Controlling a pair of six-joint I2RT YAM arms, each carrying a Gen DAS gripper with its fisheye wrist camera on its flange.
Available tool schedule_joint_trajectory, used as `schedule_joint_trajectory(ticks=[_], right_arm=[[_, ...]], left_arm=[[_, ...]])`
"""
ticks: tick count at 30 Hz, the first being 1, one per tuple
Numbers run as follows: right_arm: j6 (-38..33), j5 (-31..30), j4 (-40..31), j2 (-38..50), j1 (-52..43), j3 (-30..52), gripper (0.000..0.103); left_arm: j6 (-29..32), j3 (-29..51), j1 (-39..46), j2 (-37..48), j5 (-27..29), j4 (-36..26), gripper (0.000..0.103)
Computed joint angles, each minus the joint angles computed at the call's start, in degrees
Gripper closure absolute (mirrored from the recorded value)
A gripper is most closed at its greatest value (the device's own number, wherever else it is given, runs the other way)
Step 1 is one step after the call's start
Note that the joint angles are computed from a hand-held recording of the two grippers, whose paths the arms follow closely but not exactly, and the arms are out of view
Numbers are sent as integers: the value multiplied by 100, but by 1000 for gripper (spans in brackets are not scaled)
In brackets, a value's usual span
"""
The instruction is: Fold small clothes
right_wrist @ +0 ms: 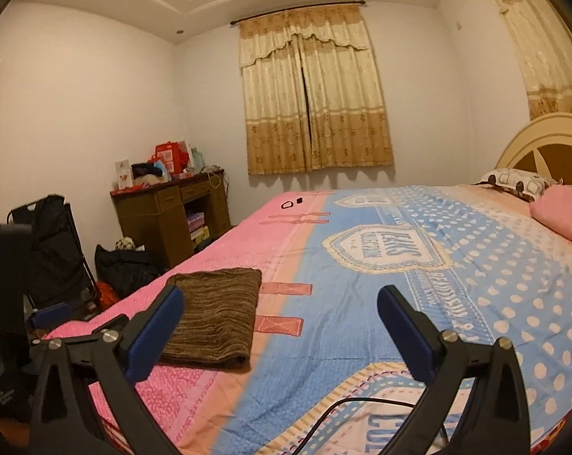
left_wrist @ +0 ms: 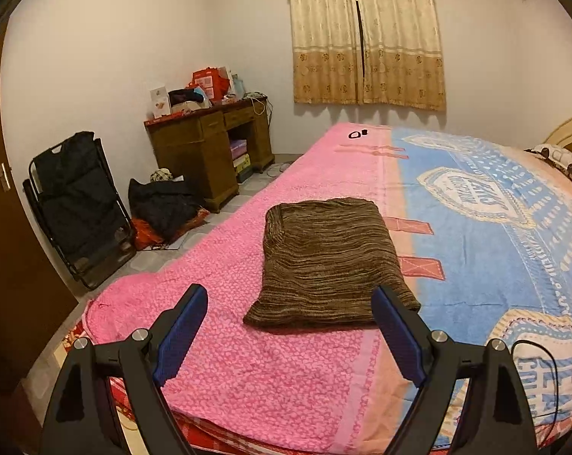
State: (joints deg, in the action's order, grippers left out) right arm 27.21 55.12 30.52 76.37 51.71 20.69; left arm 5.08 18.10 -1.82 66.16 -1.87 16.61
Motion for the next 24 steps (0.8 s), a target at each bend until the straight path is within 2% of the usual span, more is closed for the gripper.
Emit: schedule_joint_trajectory(ticks=[10,24], right_arm=[[-136,57,156,129,105,-18,0],[41,56,-62,79,127,11,0]], left_arm=[[1,-34,-123,-67,-162,-26,15],[-49,-7,-208,-18,-296,-130,15]])
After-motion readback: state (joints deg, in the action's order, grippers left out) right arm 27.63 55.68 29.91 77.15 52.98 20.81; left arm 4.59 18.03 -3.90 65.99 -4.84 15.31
